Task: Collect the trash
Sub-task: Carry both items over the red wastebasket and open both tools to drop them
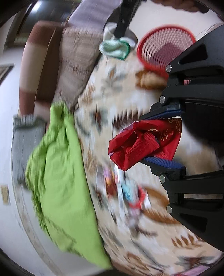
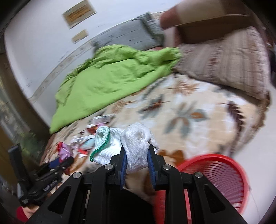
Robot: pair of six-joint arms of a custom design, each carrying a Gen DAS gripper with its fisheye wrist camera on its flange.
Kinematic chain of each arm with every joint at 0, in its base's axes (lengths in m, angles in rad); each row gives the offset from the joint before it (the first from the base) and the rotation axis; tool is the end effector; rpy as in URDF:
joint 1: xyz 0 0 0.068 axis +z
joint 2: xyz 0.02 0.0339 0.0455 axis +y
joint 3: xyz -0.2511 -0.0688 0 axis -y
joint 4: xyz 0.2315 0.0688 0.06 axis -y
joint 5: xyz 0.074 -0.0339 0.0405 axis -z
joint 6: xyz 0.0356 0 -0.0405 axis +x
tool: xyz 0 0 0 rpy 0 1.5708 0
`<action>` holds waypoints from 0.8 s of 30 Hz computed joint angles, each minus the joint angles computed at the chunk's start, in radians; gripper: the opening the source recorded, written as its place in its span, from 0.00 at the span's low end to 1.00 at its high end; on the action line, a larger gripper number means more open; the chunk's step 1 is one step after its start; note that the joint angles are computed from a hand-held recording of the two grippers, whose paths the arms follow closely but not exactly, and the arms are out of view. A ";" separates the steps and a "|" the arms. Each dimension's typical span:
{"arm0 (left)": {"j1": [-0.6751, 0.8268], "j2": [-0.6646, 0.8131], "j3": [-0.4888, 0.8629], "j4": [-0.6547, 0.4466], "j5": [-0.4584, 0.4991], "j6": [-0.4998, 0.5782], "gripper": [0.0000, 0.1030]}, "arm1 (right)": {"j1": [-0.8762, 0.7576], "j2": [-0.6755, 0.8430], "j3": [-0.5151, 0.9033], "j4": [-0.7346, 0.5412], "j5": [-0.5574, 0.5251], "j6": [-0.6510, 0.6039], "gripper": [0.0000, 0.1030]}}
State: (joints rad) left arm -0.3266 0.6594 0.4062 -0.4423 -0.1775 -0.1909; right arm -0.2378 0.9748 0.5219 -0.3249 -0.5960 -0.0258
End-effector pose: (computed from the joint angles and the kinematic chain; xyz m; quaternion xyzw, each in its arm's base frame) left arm 0.1388 -0.0404 0.1976 0.0237 0.9027 -0.0304 0.4286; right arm 0.1866 -0.0247 0.2014 -0.0195 0.8888 0.2200 0.4016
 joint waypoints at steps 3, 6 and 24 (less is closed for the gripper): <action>-0.158 0.131 0.060 0.056 0.024 -0.038 0.37 | -0.192 0.034 0.032 -0.098 -0.061 -0.121 0.23; -0.287 0.271 0.115 0.121 0.056 -0.067 0.37 | -0.350 0.085 0.051 -0.154 -0.090 -0.239 0.24; -0.418 0.457 0.143 0.243 0.072 -0.135 0.69 | -0.409 0.132 0.060 -0.121 -0.082 -0.257 0.56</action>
